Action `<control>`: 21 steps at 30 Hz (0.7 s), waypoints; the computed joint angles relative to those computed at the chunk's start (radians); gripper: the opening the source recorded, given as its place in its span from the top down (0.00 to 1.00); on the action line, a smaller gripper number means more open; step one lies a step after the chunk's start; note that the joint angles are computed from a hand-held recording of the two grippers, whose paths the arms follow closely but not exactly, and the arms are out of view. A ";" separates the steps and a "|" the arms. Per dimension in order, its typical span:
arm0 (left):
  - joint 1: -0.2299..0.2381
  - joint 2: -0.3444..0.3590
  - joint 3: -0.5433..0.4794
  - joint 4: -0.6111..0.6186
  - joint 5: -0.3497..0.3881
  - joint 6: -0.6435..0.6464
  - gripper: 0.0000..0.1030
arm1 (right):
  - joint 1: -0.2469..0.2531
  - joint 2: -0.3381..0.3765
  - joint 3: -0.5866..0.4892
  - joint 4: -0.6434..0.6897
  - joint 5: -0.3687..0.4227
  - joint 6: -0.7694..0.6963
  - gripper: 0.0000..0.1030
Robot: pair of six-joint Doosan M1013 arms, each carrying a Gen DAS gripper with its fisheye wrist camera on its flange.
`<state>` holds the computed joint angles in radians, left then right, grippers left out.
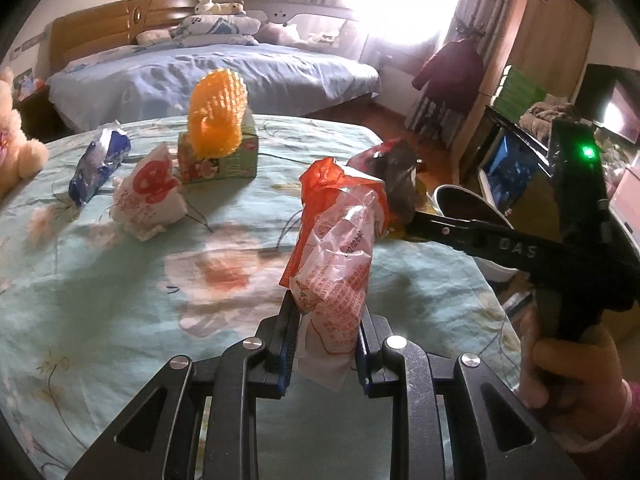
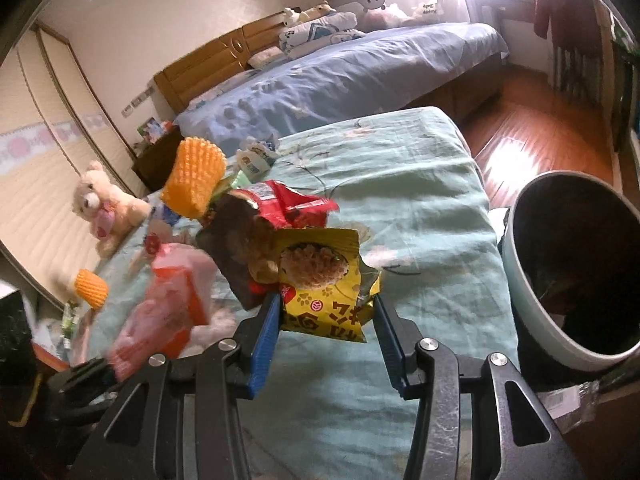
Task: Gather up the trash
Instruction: 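Lift the orange bag with the left tool while the right tool carries the yellow bag toward the bin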
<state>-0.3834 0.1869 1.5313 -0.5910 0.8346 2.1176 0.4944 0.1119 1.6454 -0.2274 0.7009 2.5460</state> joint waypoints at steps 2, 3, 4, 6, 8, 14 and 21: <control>-0.007 0.003 -0.003 0.010 -0.003 -0.008 0.77 | 0.001 -0.009 0.008 0.006 -0.006 -0.008 0.54; -0.011 0.006 -0.006 0.015 -0.004 -0.012 0.77 | 0.004 -0.012 0.009 0.003 -0.001 -0.012 0.54; -0.017 0.008 -0.009 0.025 -0.008 -0.019 0.77 | 0.006 -0.015 0.012 0.005 0.000 -0.018 0.54; -0.028 0.016 -0.018 0.037 -0.015 -0.028 0.77 | 0.008 -0.025 0.021 0.009 -0.002 -0.023 0.54; -0.039 0.021 -0.024 0.049 -0.023 -0.033 0.77 | 0.010 -0.033 0.030 0.007 -0.003 -0.017 0.54; -0.056 0.016 -0.017 0.051 -0.017 -0.022 0.77 | 0.008 -0.064 0.067 -0.032 0.014 0.056 0.54; -0.076 0.017 -0.018 0.054 0.017 -0.009 0.77 | 0.000 -0.101 0.109 -0.078 0.029 0.136 0.54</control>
